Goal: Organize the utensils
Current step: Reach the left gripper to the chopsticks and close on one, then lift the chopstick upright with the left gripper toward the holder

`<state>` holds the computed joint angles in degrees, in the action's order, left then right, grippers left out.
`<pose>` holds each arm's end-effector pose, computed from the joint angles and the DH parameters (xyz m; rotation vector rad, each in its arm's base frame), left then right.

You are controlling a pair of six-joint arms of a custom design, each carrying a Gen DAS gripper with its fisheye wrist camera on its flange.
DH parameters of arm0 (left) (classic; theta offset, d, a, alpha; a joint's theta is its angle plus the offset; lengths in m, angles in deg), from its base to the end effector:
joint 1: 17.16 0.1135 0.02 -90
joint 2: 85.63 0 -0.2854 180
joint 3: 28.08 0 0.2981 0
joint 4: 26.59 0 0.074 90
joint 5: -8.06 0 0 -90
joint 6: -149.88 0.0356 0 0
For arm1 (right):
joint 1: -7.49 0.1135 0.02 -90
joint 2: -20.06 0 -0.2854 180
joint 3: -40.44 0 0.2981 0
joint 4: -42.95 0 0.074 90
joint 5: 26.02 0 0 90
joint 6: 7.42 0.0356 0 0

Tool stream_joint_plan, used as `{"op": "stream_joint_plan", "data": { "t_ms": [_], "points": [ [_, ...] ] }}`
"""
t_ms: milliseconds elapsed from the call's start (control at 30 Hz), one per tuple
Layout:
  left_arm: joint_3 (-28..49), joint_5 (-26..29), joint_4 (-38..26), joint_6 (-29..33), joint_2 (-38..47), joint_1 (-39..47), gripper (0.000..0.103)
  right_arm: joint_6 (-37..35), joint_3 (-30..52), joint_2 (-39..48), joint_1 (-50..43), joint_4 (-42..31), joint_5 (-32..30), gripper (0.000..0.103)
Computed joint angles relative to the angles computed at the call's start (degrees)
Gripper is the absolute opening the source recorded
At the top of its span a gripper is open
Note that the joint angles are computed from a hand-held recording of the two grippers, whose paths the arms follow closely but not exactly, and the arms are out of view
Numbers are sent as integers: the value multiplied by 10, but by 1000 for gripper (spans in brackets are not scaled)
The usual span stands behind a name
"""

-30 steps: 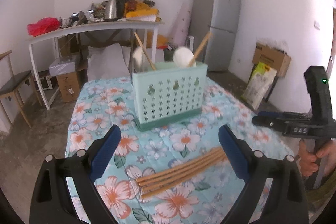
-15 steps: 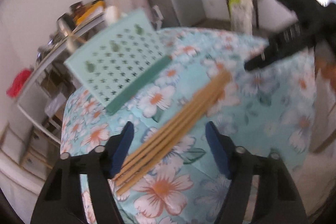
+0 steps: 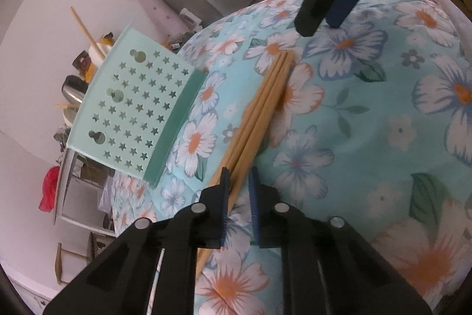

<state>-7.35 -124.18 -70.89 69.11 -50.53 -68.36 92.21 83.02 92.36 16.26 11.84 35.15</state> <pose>0.0985 -0.0843 0.1179 0.9488 2.1277 0.6027 0.2379 0.0541 0.1458 -0.1554 2.6182 0.7729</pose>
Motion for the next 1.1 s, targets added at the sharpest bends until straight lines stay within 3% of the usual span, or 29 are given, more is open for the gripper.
{"op": "stream_joint_plan", "data": {
  "t_ms": [133,267,333,433,533,800,1100],
  "points": [
    [19,-18,-69,-49,3,-49,11,-5,-2,-6,-9,-3,-5,48],
    [52,35,-154,-127,-10,-55,11,-9,-7,-14,-18,-5,-9,48],
    [61,75,-176,-133,-34,-32,12,-8,-10,-16,-20,-6,-9,48],
    [74,154,-191,-117,-82,21,31,-8,-12,-19,-22,-7,-12,48],
    [83,213,-171,-108,-84,59,34,-4,-13,-24,-20,-7,-13,48],
    [85,167,-14,-64,75,30,33,0,-15,-29,-19,-7,-13,48],
    [100,175,71,-16,189,46,16,6,-19,-36,-18,-4,-16,48]
  ]
}}
